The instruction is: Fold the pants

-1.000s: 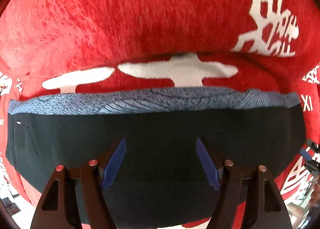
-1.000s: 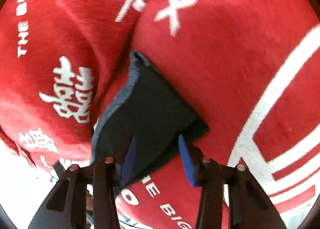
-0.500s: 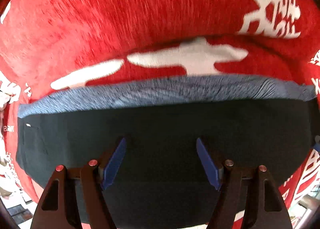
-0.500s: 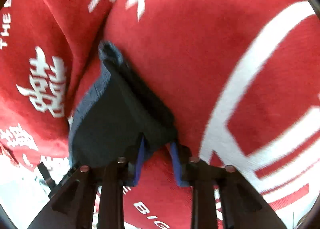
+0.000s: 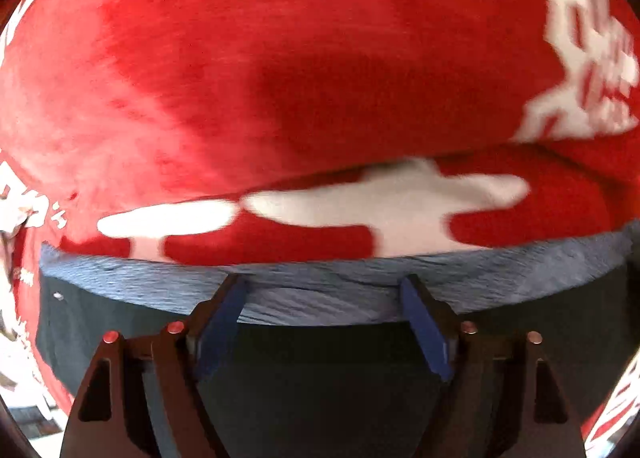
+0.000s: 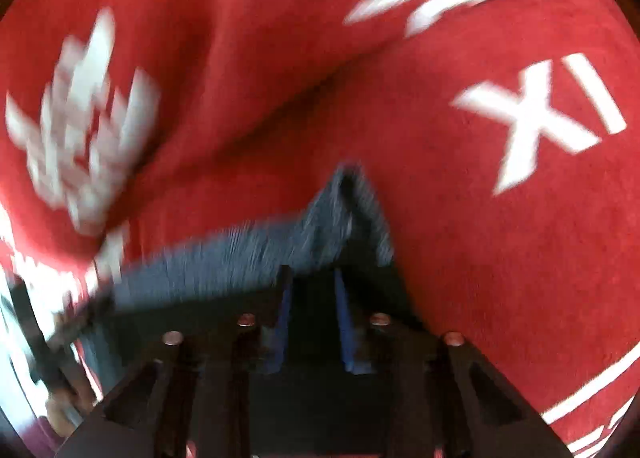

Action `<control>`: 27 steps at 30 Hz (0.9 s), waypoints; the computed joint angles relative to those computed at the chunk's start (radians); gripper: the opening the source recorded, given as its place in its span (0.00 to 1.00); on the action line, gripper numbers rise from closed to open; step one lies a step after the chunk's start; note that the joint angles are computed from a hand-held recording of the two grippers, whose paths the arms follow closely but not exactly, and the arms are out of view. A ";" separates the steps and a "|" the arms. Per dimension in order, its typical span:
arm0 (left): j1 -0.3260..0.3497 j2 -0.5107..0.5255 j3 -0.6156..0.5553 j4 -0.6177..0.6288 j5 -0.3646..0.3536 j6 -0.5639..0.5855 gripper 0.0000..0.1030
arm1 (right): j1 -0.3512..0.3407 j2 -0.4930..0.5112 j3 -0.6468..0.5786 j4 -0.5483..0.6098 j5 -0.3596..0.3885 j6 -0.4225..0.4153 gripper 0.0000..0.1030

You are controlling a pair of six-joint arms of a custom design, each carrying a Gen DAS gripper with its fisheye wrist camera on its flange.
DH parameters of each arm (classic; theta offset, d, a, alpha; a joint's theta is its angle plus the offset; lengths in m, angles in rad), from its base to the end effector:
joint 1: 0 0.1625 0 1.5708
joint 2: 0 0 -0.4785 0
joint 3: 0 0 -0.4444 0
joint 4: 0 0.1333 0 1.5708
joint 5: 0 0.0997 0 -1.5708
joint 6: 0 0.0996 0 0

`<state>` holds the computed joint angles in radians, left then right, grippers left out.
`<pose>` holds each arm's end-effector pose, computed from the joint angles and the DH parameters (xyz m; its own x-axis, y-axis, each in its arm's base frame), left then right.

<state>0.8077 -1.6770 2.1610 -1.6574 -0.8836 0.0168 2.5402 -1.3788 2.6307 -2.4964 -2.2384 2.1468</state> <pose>-0.1378 -0.4283 0.3219 -0.3782 0.7228 -0.5783 0.6437 0.6543 0.3968 0.2879 -0.1107 0.1042 -0.5021 0.8633 -0.0506 0.6608 0.3453 -0.6664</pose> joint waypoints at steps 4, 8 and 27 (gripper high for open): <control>0.065 0.011 -0.092 0.051 0.055 -0.007 0.79 | 0.036 -0.034 -0.048 0.146 -0.010 0.094 0.26; 0.115 -0.032 -0.143 0.073 0.120 0.079 0.79 | 0.099 0.027 -0.088 0.024 -0.013 0.033 0.26; 0.456 0.091 -0.423 -0.205 0.143 0.576 0.79 | -0.006 0.926 -0.686 -1.035 0.243 -0.521 0.41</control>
